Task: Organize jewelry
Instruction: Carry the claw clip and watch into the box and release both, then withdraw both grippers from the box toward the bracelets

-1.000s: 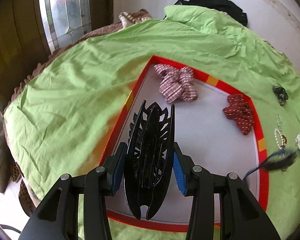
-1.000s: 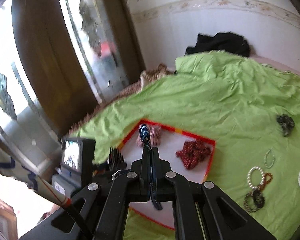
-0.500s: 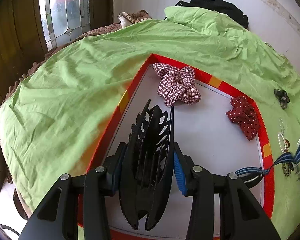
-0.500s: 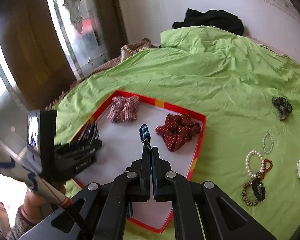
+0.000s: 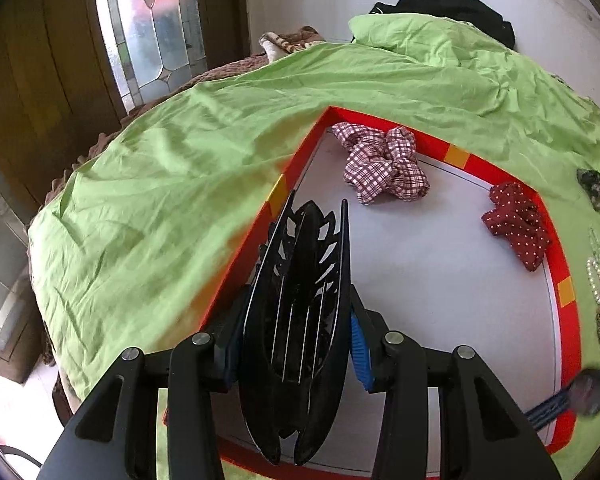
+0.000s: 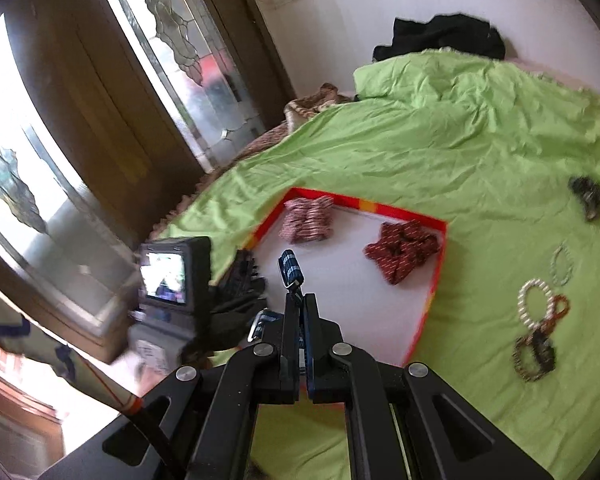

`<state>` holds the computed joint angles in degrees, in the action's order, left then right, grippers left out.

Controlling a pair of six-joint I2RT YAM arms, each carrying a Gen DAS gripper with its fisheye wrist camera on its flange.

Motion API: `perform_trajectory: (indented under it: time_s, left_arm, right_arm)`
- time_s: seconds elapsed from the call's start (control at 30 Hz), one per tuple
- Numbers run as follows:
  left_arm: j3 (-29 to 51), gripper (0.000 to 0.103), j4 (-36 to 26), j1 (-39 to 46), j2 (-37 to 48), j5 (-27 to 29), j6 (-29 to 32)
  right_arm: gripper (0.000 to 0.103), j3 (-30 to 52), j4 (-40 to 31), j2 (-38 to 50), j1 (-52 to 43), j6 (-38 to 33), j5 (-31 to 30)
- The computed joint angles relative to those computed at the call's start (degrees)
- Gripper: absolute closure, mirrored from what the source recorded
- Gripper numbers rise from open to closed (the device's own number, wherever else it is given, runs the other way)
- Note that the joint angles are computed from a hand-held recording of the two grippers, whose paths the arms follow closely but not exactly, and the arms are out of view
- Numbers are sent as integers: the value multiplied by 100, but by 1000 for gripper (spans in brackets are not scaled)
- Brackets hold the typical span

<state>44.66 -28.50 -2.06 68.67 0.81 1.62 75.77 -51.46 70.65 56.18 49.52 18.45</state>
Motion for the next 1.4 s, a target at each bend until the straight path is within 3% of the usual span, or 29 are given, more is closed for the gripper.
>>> perform_trajectory:
  time_s: [0.2,0.43,0.73,0.83,0.93,1.0,1.07,1.27,1.4]
  left_arm:
    - [-14,61,41,14,32,-47,38]
    - [-106,61,143,-151,-12,-232,0]
    - [-290,60,482,-377,-79,-436,13]
    - [-340,53,554,-385,-109,-453,28]
    - [-360,50,569,-303,-127,-311,20]
    - [-382,50,599,-269,-172,-243,33]
    - [-419,46,632,-237,-274,-144,33]
    - [-617,30,866,-150,-795,109,-20]
    - [-683,27,997,-49,-948,145,-106]
  right_arm:
    - [100,-145,235,-14,-41,-107,-346]
    - [100,-962,520,303,-1191,-303,-953]
    - [100,-1167,836,678,-1705,-946,-686]
    - [99,-1124,906,987,-1795,-1145,-511]
    - [91,-1179,985,1156,-1927,-1205,-437]
    - [56,-1282,1057,1080,-2004,-1188,-471]
    - [43,-1408,1148,889,-2037,-1127,-358]
    - [43,-1516,987,342,-2025,-1071,-134]
    - [43,-1763,793,-18,-1847,-908,2]
